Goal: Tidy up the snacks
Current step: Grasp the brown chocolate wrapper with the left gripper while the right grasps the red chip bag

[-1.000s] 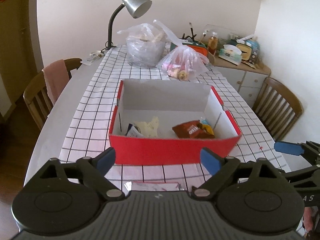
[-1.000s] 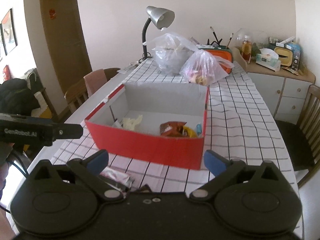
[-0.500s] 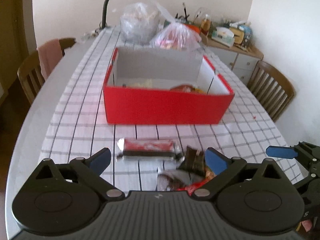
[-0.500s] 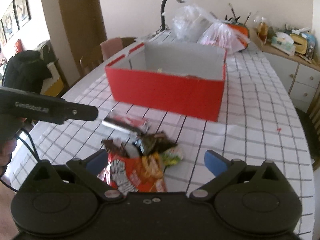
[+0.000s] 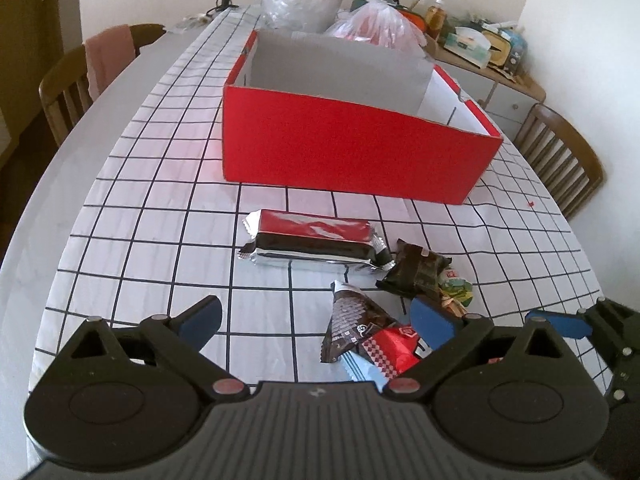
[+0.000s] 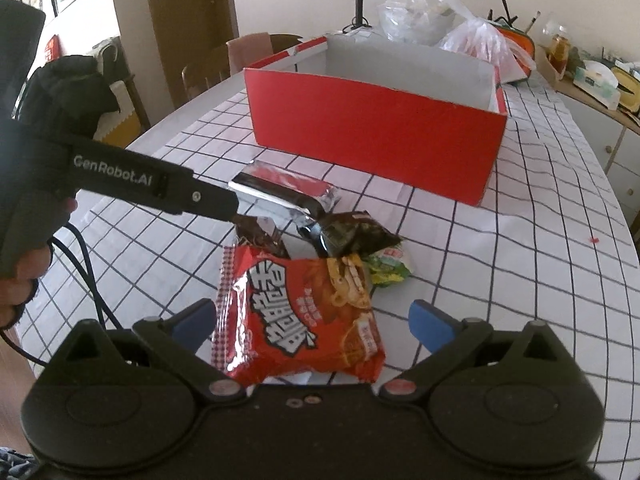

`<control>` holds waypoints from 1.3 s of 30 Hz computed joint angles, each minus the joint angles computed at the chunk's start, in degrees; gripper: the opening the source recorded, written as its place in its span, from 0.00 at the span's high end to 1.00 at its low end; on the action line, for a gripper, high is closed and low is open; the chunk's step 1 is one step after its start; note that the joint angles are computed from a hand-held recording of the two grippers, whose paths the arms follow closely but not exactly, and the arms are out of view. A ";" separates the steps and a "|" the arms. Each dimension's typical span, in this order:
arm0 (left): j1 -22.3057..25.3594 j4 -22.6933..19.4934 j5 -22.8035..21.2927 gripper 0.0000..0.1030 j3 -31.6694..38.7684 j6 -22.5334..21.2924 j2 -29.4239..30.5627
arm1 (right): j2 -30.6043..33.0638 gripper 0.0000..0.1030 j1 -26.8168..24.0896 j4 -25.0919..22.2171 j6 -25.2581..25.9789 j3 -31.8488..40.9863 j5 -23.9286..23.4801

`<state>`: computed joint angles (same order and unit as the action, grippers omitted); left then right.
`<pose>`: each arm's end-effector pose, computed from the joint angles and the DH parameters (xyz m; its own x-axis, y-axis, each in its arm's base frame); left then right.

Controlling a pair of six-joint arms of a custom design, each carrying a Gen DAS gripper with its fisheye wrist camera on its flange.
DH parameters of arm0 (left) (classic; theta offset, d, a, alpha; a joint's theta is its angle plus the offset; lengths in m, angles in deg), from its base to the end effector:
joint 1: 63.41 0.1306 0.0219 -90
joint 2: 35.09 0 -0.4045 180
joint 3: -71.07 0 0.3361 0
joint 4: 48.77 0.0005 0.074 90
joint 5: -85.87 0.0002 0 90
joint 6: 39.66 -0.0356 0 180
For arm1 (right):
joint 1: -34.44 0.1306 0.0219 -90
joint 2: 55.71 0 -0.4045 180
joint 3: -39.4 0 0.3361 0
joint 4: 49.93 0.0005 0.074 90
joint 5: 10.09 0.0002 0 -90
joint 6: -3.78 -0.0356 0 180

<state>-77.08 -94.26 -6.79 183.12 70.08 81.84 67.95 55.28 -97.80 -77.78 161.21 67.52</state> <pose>0.5927 -0.1430 0.3781 -0.7744 -0.1589 -0.6124 -0.0576 0.9816 -0.1818 0.6070 0.2387 0.3733 -0.6352 -0.3952 -0.6635 -0.5766 0.8143 0.0670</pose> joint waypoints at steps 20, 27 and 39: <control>2.39 -5.31 6.13 0.02 2.60 1.58 -0.07 | 9.07 0.00 0.20 -12.01 0.93 13.81 -2.76; 2.38 -6.41 7.66 0.02 3.72 2.94 1.72 | 9.39 0.02 0.04 -12.06 0.17 12.90 -2.51; 0.37 -11.79 3.78 0.02 11.58 1.14 7.03 | 6.01 0.23 -1.51 -9.71 -1.01 7.83 -5.64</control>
